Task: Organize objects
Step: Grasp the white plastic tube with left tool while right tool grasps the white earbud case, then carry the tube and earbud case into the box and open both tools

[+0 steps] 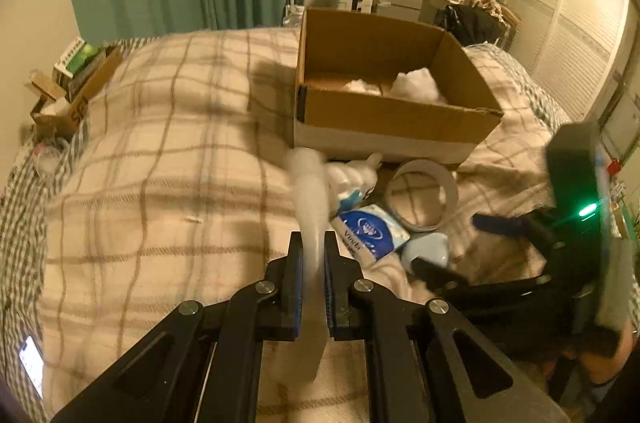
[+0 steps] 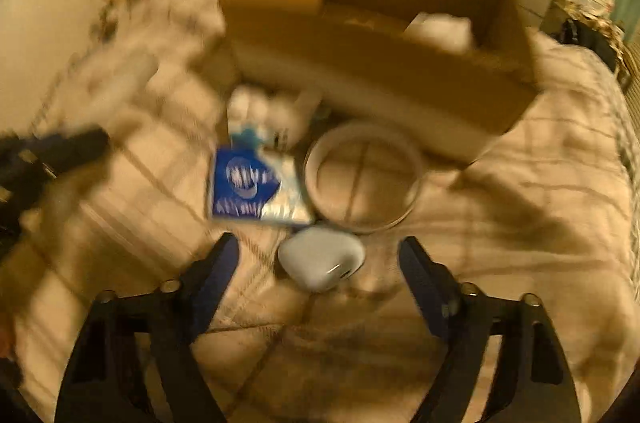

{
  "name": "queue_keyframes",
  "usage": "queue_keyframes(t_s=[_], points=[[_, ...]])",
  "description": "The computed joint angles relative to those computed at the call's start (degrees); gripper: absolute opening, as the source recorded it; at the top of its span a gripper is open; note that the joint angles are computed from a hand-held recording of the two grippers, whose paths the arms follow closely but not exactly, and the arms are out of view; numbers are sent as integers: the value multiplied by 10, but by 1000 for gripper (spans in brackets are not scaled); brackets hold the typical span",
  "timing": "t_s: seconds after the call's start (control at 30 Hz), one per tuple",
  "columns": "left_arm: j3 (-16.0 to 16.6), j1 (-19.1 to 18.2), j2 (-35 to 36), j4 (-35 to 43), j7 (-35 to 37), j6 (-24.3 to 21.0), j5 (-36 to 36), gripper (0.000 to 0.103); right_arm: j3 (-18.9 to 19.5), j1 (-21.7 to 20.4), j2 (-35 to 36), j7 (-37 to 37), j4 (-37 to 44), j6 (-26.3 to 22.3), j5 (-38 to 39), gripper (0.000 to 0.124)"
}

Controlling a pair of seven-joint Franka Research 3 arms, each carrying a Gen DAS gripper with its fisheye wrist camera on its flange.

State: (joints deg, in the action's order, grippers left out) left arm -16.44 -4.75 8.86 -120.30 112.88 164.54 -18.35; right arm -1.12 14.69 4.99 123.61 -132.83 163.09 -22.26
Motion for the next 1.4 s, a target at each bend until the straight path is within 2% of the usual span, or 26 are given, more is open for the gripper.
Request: queue_keyframes(t_s=[0.1,0.27,0.3,0.33,0.37,0.4,0.43,0.57,0.7,0.8,0.97,1.1,1.2,1.4], points=[[-6,8,8,4,19,-9,-23,8,4,1,35,-27,30,-46,34,76],[-10,9,11,1,31,-9,-29,8,-11,17,67,-29,63,-72,30,76],[-9,8,9,-2,30,-7,-26,8,-14,21,73,-27,69,-81,27,74],[-8,6,9,-3,28,-5,-22,8,-19,27,73,-18,70,-87,16,63],[-7,5,6,-7,27,-2,-18,8,-21,30,71,-15,68,-88,10,58],[-7,5,5,-8,29,-2,-19,8,-24,36,64,-5,61,-88,-5,58],[-9,6,3,-10,33,-3,-22,8,-28,40,58,9,54,-84,-22,58],[-3,1,-5,-17,25,1,-15,8,-41,42,-10,140,-15,-12,-147,58],[-5,2,-19,-22,41,-9,-41,8,-26,8,-87,275,-74,31,-277,58],[-5,-3,-31,-22,69,-25,-75,8,0,-22,-137,324,-101,37,-324,58],[4,-19,-39,10,112,-63,-130,8,33,-68,-170,320,-77,34,-340,58],[11,-25,-17,76,104,-107,-138,8,45,-97,-197,280,-58,44,-326,58],[10,-30,6,128,85,-111,-115,8,52,-120,-203,240,-28,44,-312,58],[-1,-39,76,248,32,-111,-41,8,78,-175,-161,202,52,56,-302,58]])
